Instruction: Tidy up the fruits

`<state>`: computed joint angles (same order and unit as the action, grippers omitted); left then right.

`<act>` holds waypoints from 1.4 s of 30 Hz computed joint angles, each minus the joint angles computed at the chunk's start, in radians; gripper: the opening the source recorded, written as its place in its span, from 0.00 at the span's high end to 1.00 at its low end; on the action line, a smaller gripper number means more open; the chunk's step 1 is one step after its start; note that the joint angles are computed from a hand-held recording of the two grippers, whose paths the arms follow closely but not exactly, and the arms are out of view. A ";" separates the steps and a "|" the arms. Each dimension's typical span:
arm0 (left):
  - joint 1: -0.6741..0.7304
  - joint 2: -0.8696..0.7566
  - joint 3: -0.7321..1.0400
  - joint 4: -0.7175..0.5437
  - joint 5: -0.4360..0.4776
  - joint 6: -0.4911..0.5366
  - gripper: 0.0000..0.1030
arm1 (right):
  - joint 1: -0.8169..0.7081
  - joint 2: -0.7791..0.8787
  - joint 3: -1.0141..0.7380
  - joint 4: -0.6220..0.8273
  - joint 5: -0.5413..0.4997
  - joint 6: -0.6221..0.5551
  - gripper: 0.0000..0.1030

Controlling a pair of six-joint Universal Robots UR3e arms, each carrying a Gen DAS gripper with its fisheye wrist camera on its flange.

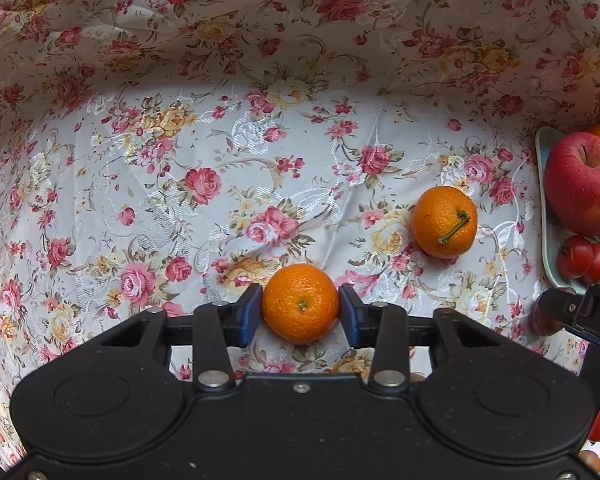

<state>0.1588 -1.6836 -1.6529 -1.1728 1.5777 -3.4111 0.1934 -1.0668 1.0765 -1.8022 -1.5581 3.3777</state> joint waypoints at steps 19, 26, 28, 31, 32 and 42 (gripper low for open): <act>0.018 0.131 0.003 -0.106 -0.008 -0.019 0.53 | 0.014 -0.096 0.069 0.038 0.043 -0.115 0.85; 0.003 0.183 0.004 -0.148 -0.001 -0.034 0.53 | -0.018 -0.157 0.131 0.061 0.070 -0.113 0.87; 0.004 0.192 0.000 -0.151 0.000 -0.032 0.53 | -0.026 -0.168 0.140 0.066 0.075 -0.103 0.83; 0.007 0.199 -0.003 -0.156 0.002 -0.029 0.53 | -0.052 -0.191 0.167 0.049 0.110 -0.079 0.82; 0.008 0.198 -0.005 -0.154 0.002 -0.027 0.53 | -0.053 -0.194 0.172 0.039 0.108 -0.069 0.82; 0.055 0.216 -0.046 -0.128 0.006 0.025 0.53 | -0.026 -0.123 0.120 -0.013 0.097 0.013 0.79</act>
<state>0.2140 -1.4681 -1.6987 -1.3009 1.5837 -3.3859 0.1678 -1.1898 1.1968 -1.8150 -1.4611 3.3903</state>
